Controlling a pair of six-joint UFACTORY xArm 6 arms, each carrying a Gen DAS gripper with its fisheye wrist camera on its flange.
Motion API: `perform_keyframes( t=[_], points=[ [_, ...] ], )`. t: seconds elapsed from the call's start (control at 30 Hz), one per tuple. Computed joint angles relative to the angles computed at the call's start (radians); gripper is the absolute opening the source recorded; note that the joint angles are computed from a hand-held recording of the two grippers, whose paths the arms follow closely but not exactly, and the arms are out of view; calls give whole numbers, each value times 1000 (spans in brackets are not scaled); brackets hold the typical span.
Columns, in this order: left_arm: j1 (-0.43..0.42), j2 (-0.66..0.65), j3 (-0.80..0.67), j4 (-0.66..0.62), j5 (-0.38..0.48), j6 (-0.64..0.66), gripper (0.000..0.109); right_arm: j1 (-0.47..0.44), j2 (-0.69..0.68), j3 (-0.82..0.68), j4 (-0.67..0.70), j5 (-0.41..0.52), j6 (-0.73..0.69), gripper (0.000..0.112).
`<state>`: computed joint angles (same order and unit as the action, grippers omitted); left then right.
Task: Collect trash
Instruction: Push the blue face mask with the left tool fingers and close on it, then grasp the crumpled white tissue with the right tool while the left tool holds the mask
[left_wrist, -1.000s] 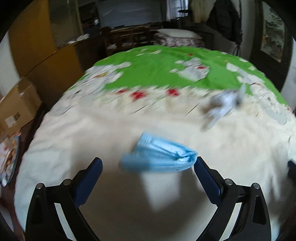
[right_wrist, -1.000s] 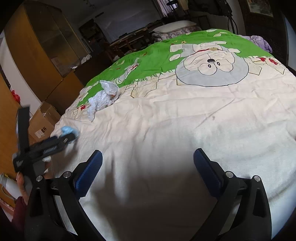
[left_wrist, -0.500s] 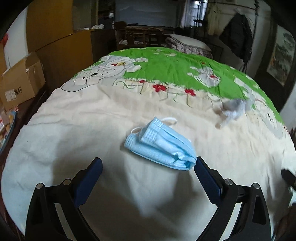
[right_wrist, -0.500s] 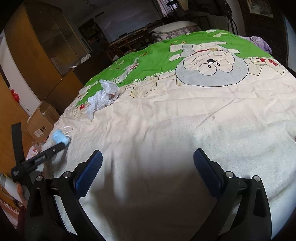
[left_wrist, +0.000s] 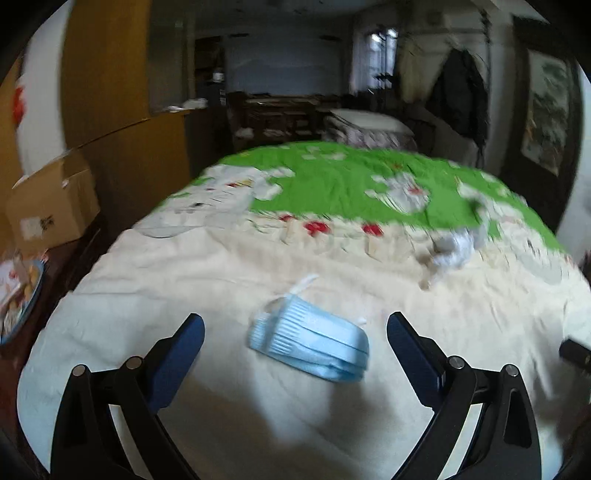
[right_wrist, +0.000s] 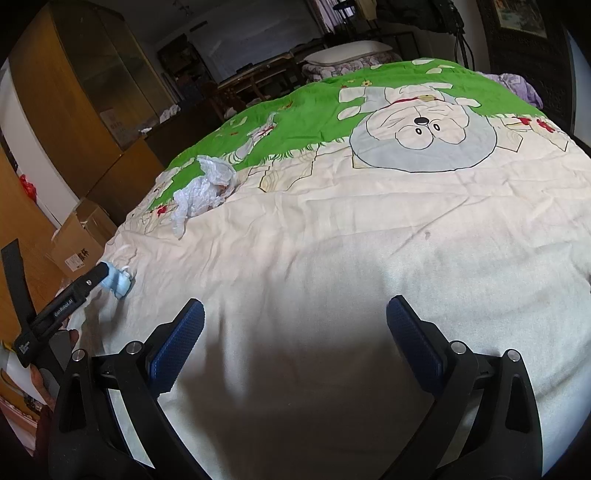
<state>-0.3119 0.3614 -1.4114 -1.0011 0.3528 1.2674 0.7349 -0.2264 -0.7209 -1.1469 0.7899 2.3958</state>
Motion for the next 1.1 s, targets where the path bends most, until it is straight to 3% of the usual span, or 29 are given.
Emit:
perform_keyframes(
  t=[0.2, 0.27, 0.3, 0.33, 0.47, 0.67, 0.83, 1.1],
  points=[
    [-2, 56, -53, 284, 77, -188, 97, 2, 6, -4, 4, 5, -4, 96],
    [8, 89, -97, 355, 127, -278, 91, 3, 7, -4, 3, 6, -3, 96],
    [15, 105, -119, 363, 150, -302, 82, 3, 7, -5, 3, 6, -4, 96],
    [24, 113, -135, 348, 166, -311, 73, 5, 8, -5, 4, 8, -4, 96],
    [45, 100, -129, 199, 187, -231, 61, 4, 10, -6, 5, 8, -5, 96],
    [40, 66, -90, 91, 145, -152, 61, 7, 13, -11, 16, 16, -17, 96],
    [62, 81, -124, 89, 193, -198, 61, 11, 32, -46, 70, 44, -84, 96],
    [109, 127, -208, 82, 324, -280, 61, -129, 145, -183, -11, -124, -162, 96]
  ],
)
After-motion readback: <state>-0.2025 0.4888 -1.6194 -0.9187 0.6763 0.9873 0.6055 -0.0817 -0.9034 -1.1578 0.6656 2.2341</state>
